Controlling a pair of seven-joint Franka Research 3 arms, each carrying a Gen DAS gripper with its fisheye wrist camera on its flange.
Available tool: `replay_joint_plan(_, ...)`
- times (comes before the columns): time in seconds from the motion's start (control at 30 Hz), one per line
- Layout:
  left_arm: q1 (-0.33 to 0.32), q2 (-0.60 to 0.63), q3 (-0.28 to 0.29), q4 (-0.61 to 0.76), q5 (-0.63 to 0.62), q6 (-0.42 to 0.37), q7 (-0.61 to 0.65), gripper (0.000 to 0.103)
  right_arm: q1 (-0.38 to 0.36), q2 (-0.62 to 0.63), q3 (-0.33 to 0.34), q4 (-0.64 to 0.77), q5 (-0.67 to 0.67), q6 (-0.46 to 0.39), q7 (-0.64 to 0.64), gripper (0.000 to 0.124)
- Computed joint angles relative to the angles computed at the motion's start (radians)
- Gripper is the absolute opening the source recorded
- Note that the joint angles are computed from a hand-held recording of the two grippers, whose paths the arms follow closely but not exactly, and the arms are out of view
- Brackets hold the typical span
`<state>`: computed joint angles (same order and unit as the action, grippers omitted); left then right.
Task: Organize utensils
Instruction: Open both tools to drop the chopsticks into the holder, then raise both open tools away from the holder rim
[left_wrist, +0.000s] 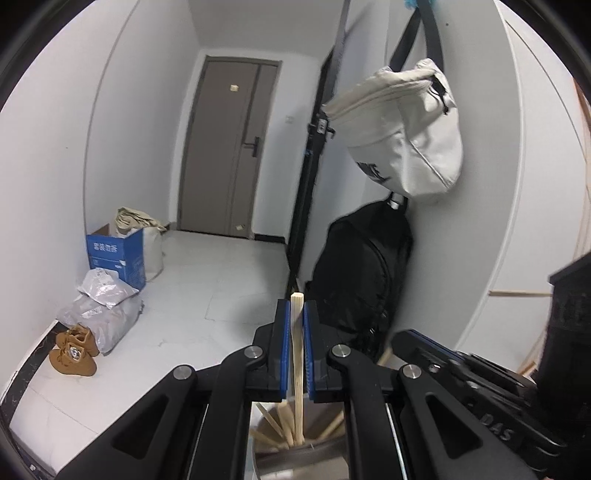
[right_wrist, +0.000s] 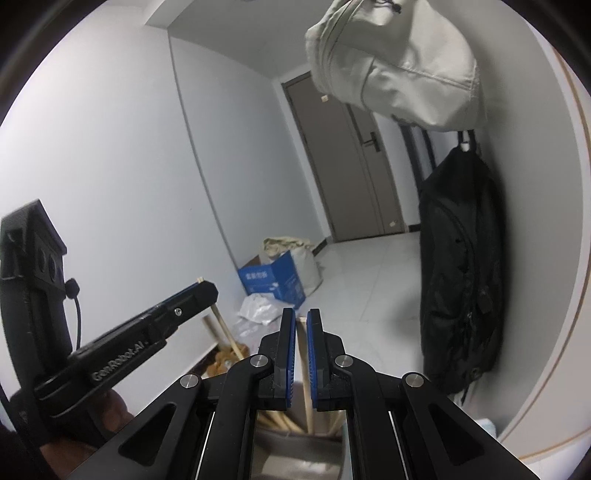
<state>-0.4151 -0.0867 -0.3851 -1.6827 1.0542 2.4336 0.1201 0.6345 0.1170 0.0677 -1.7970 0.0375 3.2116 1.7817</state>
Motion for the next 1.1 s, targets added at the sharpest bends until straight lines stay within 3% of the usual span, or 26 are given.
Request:
replay_joint_plan(0.23,0.003,-0.037,0.005,-0.035,-0.119,0.033,0.099,0.003,-0.039,0.003,0.069,0.021,0.036,-0.111,-0.074,0.006)
replay_joint_plan(0.4,0.003,-0.046,0.011,-0.047,-0.264,0.060,0.217,0.003,-0.018,-0.005,0.047,0.015,-0.040,-0.187,0.038,0.008)
replay_joint_plan(0.43,0.004,-0.047,0.013,-0.049,-0.289,0.070,0.234,0.003,-0.036,-0.018,0.070,-0.008,0.006,-0.169,0.012,0.008)
replay_joint_plan(0.5,0.001,-0.049,0.019,-0.051,-0.360,0.085,0.289,0.005,-0.027,-0.041,0.053,-0.040,-0.057,-0.151,0.087,0.012)
replay_joint_plan(0.63,-0.001,-0.056,0.012,-0.030,-0.437,0.018,0.329,0.005,-0.055,-0.101,0.064,-0.097,-0.135,-0.157,0.188,0.025)
replay_joint_plan(0.67,0.000,-0.070,0.013,-0.041,-0.456,0.018,0.325,0.009,-0.067,-0.119,0.074,-0.117,-0.137,-0.146,0.200,0.038)
replay_joint_plan(0.7,0.001,-0.079,0.012,-0.049,-0.470,0.014,0.326,0.019,-0.081,-0.136,0.084,-0.135,-0.161,-0.136,0.233,0.053)
replay_joint_plan(0.73,0.001,-0.088,0.009,-0.052,-0.483,0.006,0.327,0.026,-0.109,-0.165,0.099,-0.170,-0.232,-0.112,0.319,0.058)
replay_joint_plan(0.8,0.012,-0.120,-0.005,-0.079,-0.457,0.018,0.293,0.049,-0.175,-0.208,0.148,-0.218,-0.329,-0.092,0.437,0.064)
replay_joint_plan(0.87,0.021,-0.142,-0.024,-0.091,-0.433,0.004,0.269,0.059,-0.192,-0.240,0.167,-0.261,-0.303,-0.086,0.426,0.064)
replay_joint_plan(1.0,0.030,-0.164,-0.059,-0.093,-0.393,-0.054,0.246,0.060,-0.266,-0.305,0.245,-0.350,-0.297,-0.071,0.452,0.064)
replay_joint_plan(1.1,0.034,-0.163,-0.100,-0.077,-0.325,-0.144,0.210,0.060,-0.328,-0.347,0.307,-0.402,-0.282,-0.052,0.471,0.067)
